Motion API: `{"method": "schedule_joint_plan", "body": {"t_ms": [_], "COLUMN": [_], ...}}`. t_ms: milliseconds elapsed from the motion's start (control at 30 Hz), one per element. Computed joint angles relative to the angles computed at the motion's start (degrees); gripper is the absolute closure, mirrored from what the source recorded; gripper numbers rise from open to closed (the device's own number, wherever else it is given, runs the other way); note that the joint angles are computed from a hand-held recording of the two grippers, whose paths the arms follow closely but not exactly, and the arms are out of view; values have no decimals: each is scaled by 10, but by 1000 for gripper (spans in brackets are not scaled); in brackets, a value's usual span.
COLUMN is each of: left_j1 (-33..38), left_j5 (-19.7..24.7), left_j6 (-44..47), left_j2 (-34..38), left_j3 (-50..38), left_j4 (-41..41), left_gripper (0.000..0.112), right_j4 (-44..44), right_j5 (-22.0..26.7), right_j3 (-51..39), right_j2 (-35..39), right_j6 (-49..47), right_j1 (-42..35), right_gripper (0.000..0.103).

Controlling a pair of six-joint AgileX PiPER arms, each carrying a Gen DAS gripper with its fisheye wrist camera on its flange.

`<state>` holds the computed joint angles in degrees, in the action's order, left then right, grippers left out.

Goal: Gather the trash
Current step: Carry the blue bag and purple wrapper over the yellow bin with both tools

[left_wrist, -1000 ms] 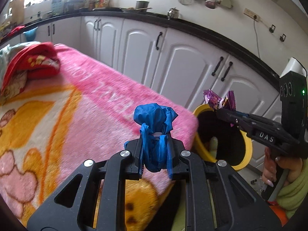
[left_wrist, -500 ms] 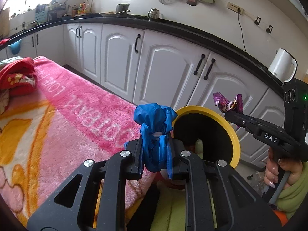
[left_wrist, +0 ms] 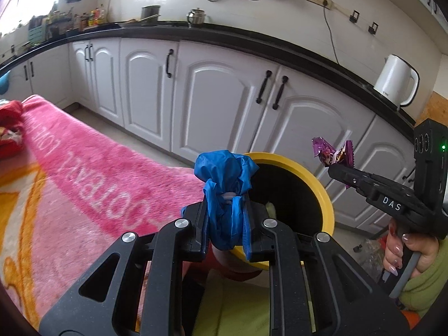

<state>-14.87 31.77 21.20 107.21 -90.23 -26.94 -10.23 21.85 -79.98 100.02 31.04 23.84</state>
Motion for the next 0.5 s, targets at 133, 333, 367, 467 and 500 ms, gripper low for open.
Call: {"method": "schedule_joint_plan", "body": {"t_ms": [133,333,367,467,500], "left_j1": [-17,-40,-43,-52,-54], "left_j5": [12,22,23,31,34], "left_j6": [-4,-17,-20,-30,-32], "left_j2": [24,55,60,77,83], "left_j3": [-30,-70,-77,-100,-108], "left_j4": [4,16,19,26,27], "left_gripper": [100,100,100,100,100], "right_j4": [-20,-36,-39,-51,-50], "right_j5": [-6,-16,-19,-28,-30], "right_j3": [26,67,75,97,103], "right_j2": [-16,-35,-39,-46,-47], "right_j6": [25,49,53,66,66], "right_j1": [-8,-21,-23,-30,-33], "right_gripper": [82,82,82,82,82]}}
